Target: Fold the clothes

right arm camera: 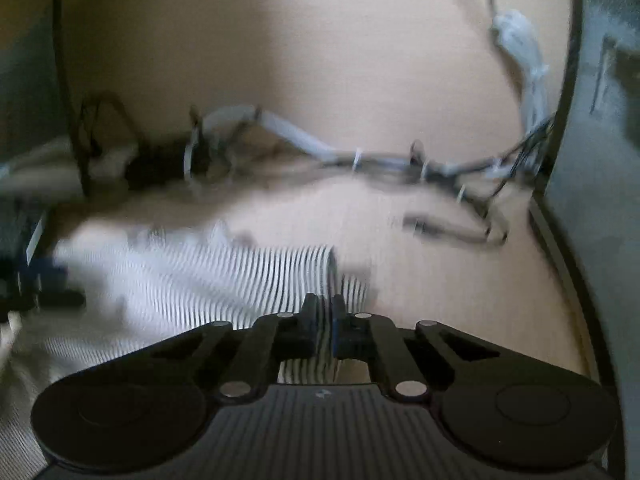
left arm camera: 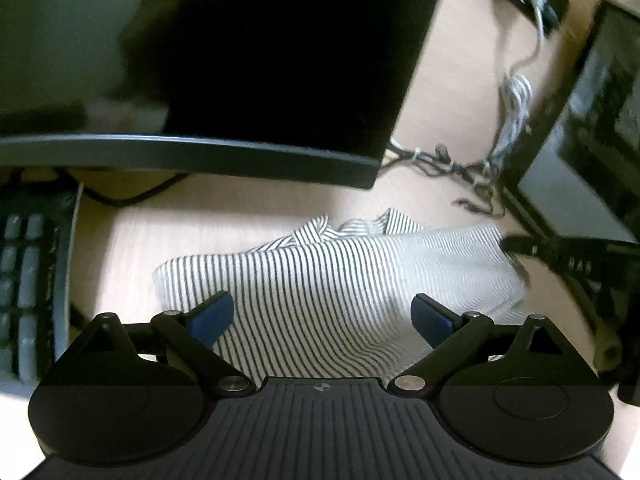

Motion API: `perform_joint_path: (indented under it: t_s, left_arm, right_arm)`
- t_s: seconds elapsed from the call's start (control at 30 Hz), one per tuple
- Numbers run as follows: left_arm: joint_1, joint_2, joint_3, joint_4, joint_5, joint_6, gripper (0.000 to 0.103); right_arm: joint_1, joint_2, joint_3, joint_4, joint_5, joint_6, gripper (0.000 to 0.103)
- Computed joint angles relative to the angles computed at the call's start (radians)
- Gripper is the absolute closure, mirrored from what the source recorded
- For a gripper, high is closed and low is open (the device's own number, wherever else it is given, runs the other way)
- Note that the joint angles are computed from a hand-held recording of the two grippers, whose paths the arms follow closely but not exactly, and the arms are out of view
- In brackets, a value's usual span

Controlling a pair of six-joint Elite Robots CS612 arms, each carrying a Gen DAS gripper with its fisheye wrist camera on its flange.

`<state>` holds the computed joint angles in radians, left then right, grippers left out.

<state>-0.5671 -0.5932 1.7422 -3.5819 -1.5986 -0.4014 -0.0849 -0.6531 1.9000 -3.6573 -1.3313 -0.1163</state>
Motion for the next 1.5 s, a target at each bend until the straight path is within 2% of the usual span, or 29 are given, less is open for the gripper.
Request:
perform_joint_path:
  t_s: [0.03,0.1,0.17,0.23,0.33,0.43,0.47,0.5,0.53,0.6,0.73,0.8,0.93,1.03,1.13,1.33,1.5]
  left_arm:
    - [0.002,-0.007,0.009,-0.006,-0.005,-0.029,0.004]
    - [0.006,-0.021,0.034,-0.023,-0.005,-0.078,0.004]
    - [0.007,-0.036,0.065,-0.037,0.005,-0.114,0.002]
    - [0.006,-0.049,0.096,-0.049,0.02,-0.146,0.002]
    - [0.005,-0.069,0.144,-0.072,0.044,-0.192,0.001]
    - [0.0,-0.092,0.197,-0.107,0.088,-0.234,0.0]
    - [-0.001,-0.099,0.213,-0.117,0.103,-0.246,0.0]
    - [0.0,-0.105,0.227,-0.124,0.117,-0.259,0.0]
    - [0.002,-0.108,0.236,-0.128,0.126,-0.275,0.0]
    - [0.008,-0.114,0.253,-0.136,0.144,-0.309,0.0]
    - [0.027,-0.121,0.271,-0.173,0.141,-0.363,0.0]
    - [0.034,-0.122,0.269,-0.189,0.139,-0.363,0.0]
    - [0.037,-0.126,0.253,-0.209,0.124,-0.323,0.0]
    - [0.036,-0.127,0.24,-0.233,0.093,-0.275,0.0]
    - [0.034,-0.127,0.225,-0.236,0.05,-0.225,0.0]
    - [0.011,-0.134,0.216,-0.19,-0.004,-0.161,0.0]
    - [-0.008,-0.136,0.233,-0.125,-0.036,-0.177,0.0]
  right_arm:
    - [-0.001,-0.004,-0.004,-0.024,0.01,0.01,0.089]
    - [-0.001,0.0,-0.037,0.013,0.072,0.032,0.073]
    - [-0.001,0.006,-0.072,0.05,0.133,0.054,0.067]
    - [0.006,0.021,-0.114,0.099,0.18,0.071,0.067]
    - [0.032,0.066,-0.183,0.174,0.172,0.082,0.067]
    - [0.052,0.09,-0.215,0.231,0.145,0.058,0.066]
    - [0.054,0.093,-0.218,0.237,0.147,0.04,0.074]
    - [0.057,0.095,-0.221,0.244,0.149,0.022,0.09]
    - [0.058,0.091,-0.212,0.234,0.156,0.012,0.095]
    - [0.056,0.076,-0.177,0.161,0.164,-0.004,0.097]
    - [0.026,0.017,-0.067,0.031,0.24,0.004,0.098]
    - [0.011,-0.019,0.008,-0.028,0.257,-0.005,0.098]
    - [-0.02,-0.073,0.136,-0.068,0.302,-0.008,0.103]
    - [-0.028,-0.1,0.211,-0.079,0.308,-0.026,0.103]
    - [-0.028,-0.109,0.272,-0.074,0.279,-0.052,0.103]
    - [-0.036,-0.099,0.302,-0.155,0.24,0.012,0.101]
    - [-0.02,-0.089,0.245,-0.163,0.198,0.049,0.082]
